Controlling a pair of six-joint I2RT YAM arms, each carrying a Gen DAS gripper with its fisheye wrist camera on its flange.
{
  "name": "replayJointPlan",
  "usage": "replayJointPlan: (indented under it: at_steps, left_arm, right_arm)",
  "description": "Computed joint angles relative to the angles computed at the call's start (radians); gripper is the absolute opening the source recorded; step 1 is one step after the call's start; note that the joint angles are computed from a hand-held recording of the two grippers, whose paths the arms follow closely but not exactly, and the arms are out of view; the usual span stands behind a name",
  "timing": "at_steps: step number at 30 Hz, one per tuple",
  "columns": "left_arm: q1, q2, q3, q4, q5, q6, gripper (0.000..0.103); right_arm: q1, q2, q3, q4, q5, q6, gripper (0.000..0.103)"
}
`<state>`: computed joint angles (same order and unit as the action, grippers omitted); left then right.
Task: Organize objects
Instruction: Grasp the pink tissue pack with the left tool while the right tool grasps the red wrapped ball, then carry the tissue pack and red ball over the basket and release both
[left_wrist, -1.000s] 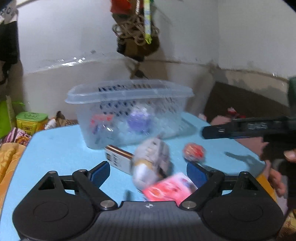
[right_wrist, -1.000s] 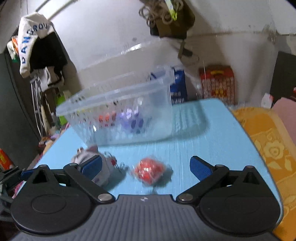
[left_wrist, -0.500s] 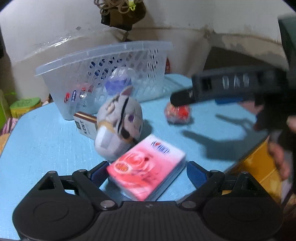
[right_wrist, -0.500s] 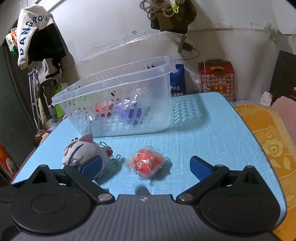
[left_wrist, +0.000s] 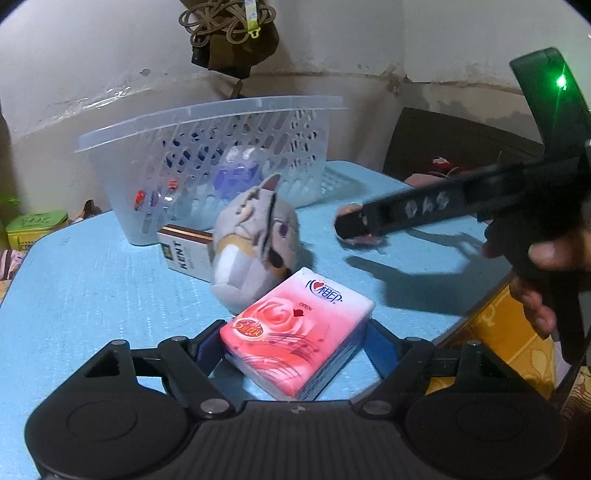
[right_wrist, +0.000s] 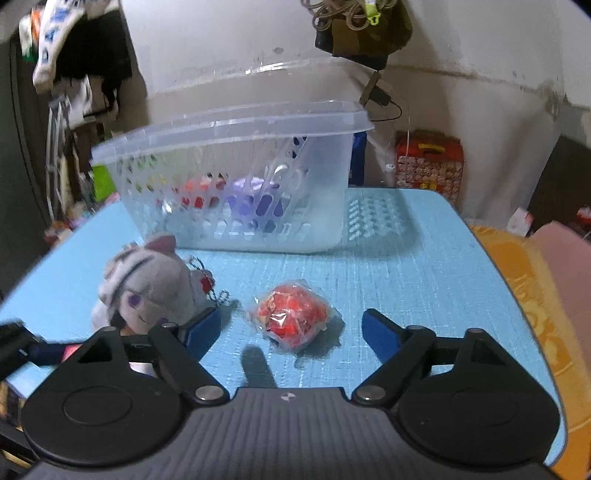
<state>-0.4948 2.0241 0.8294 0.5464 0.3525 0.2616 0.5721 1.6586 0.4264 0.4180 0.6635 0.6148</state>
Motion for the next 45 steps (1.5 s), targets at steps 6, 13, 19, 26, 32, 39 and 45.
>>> replayJointPlan:
  at_steps: [6, 13, 19, 26, 32, 39, 45]
  left_arm:
    - [0.048, 0.004, 0.01, 0.009, 0.039, 0.024, 0.081]
    - [0.102, -0.005, 0.03, 0.007, 0.089, 0.008, 0.081]
    - [0.12, -0.02, 0.024, 0.052, 0.115, -0.009, 0.081]
    - [0.121, -0.032, 0.025, 0.081, 0.112, -0.035, 0.081]
    - [0.117, -0.048, 0.003, 0.127, 0.097, -0.04, 0.081]
    - [0.124, -0.054, -0.004, 0.175, 0.089, -0.055, 0.08]
    - [0.13, -0.066, -0.009, 0.188, 0.088, -0.068, 0.08]
  right_arm:
    - [-0.03, 0.071, 0.065, -0.021, -0.015, 0.02, 0.083]
    - [-0.033, 0.051, 0.045, -0.021, -0.053, -0.016, 0.058]
    - [-0.022, -0.006, -0.003, 0.016, -0.03, -0.03, 0.058]
    - [-0.011, -0.064, -0.035, 0.035, -0.009, -0.05, 0.058]
    - [-0.014, -0.102, -0.064, 0.062, -0.017, -0.068, 0.058]
    - [-0.003, -0.103, -0.088, 0.111, 0.0, -0.1, 0.058]
    - [0.019, -0.126, -0.106, 0.147, 0.002, -0.125, 0.058]
